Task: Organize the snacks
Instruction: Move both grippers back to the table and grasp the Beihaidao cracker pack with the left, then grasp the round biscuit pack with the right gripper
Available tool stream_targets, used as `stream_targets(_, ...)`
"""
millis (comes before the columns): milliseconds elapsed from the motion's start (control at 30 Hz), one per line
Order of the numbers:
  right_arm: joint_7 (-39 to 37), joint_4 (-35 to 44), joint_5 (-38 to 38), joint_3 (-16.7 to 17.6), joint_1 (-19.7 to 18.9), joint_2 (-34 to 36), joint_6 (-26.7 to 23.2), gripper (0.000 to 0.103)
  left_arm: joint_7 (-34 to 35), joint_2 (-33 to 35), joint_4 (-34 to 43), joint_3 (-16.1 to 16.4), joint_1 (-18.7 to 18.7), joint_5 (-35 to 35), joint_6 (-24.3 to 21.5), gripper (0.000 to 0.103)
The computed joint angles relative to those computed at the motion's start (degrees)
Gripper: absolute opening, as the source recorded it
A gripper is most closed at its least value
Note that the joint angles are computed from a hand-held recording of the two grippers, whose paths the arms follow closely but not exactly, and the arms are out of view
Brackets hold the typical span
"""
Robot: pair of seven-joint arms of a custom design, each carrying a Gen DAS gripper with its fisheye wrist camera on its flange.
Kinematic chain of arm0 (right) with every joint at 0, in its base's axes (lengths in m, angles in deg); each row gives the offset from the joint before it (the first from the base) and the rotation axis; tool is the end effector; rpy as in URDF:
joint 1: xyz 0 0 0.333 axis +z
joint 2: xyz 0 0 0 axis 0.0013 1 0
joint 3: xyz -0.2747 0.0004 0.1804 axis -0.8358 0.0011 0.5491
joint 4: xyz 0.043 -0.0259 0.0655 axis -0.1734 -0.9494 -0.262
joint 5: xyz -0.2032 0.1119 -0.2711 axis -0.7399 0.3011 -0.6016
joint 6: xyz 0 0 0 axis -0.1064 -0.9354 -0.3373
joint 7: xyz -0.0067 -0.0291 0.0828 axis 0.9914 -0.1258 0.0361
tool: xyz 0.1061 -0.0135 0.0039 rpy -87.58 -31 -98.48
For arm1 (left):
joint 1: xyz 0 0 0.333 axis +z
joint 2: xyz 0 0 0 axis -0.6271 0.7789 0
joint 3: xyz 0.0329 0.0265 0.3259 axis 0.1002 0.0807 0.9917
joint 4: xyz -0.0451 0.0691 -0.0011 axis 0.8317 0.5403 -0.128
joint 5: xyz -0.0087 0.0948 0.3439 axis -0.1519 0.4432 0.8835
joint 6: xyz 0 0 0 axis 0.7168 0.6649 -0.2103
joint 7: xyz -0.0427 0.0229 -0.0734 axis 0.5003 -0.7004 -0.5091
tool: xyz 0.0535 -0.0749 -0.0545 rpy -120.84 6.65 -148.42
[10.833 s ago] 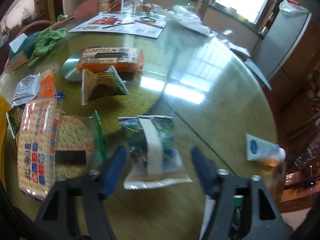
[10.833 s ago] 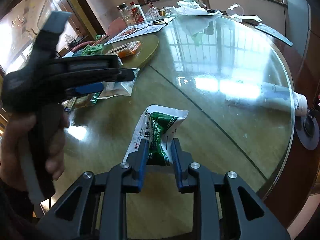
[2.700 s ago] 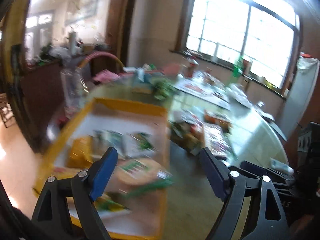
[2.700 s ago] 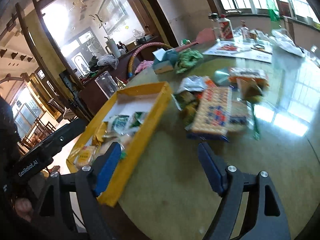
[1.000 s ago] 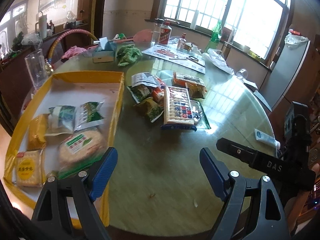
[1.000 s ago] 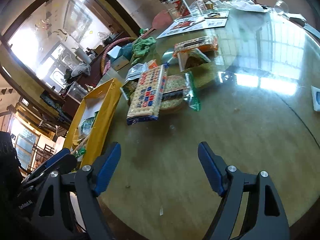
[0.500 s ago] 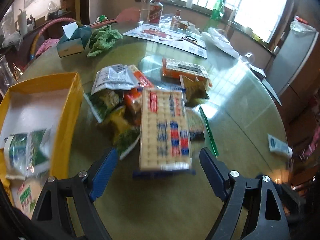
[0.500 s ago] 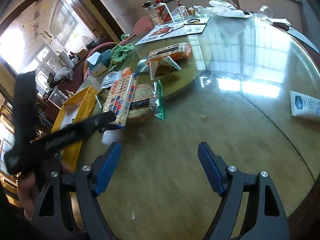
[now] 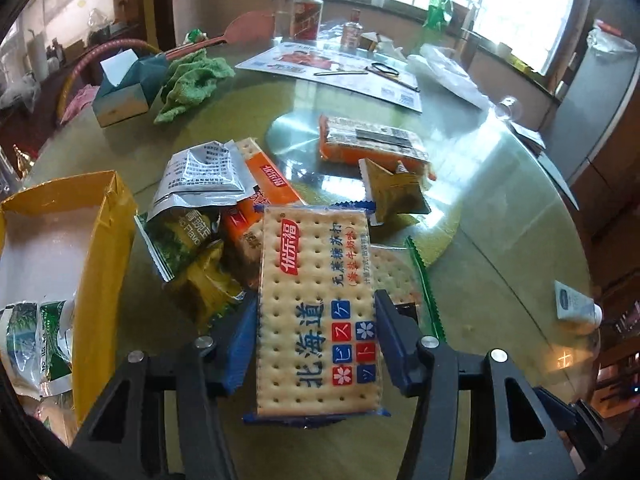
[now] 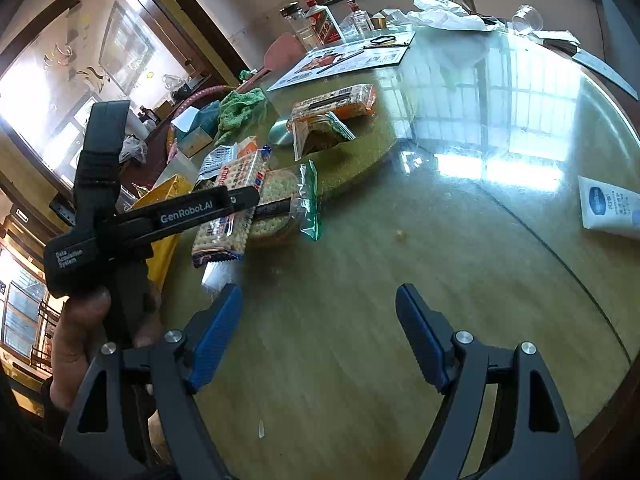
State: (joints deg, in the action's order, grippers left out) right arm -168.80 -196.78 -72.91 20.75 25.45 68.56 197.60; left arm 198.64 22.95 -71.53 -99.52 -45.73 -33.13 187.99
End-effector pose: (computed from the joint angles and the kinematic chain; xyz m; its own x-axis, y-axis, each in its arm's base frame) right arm 0.4644 0.2959 0.3622 -0.4830 -0.7436 -0.4625 -0.5326 0.6686 -0.5189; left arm 0.6499 -0.2188 0.3757 -0.6703 -0.7367 0.0890 -0.6511 0.5263 -0.5468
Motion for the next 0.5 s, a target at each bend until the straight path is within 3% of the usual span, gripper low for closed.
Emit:
stream_targets(200,-1.2,0.7,0.7,0.1,0.3,0.4,-0.3,0.080,8.8,-4.4,-5.8,-5.1,6.1,-9.8,1.8,0.055)
stream_targets(267,-1.3,1.0,0.7,0.0,0.4,0.7,-0.2,0.080,12.3,-6.4,-7.5,-6.2,8.3,-14.3,0.3,0.055)
stream_targets(367,-2.0,1.8,0.6,-0.1,0.6,1.3,0.4,0.080,18.0,-9.7,-10.3,-6.5,11.0,-21.4,-2.5,0.055)
stream_targets(500,-3.3,3.4,-0.9,-0.5,0.8,2.4,1.7,0.080,22.2,-13.2,-12.5,-4.5,12.5,-27.5,-6.8,0.055)
